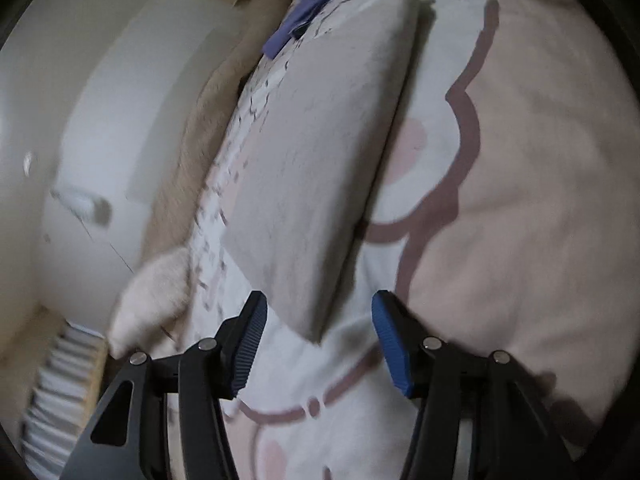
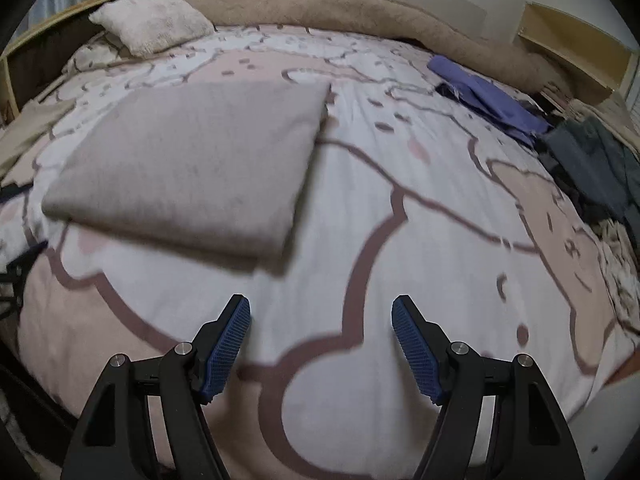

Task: Fold clothes

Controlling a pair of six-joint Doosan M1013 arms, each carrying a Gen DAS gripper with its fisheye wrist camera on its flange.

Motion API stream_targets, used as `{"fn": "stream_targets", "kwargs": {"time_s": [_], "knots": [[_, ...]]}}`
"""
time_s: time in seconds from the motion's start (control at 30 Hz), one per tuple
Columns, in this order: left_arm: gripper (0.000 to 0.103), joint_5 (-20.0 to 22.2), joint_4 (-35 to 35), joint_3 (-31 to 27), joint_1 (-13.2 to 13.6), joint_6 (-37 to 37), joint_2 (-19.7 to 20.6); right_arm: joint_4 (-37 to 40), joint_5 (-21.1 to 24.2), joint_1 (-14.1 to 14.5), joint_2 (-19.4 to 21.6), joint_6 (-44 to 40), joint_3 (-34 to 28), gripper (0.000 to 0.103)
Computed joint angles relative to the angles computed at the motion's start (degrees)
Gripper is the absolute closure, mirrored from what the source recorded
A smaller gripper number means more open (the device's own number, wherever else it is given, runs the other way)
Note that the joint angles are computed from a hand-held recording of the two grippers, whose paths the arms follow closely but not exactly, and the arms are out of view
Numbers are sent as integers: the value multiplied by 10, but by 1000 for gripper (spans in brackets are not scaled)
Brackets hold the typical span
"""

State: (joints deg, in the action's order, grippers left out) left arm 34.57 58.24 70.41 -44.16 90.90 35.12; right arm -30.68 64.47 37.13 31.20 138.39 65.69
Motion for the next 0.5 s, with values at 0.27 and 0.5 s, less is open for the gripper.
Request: {"fn": "stream_targets", "kwargs": {"time_s": [0.27,0.5], "knots": [[47,-14,238,-17,0,-140,36,-41,20,16,-1,17,9,29],[48,-84,347,34,15,-192,9,-137,58,44,19,-68,-6,29]]}}
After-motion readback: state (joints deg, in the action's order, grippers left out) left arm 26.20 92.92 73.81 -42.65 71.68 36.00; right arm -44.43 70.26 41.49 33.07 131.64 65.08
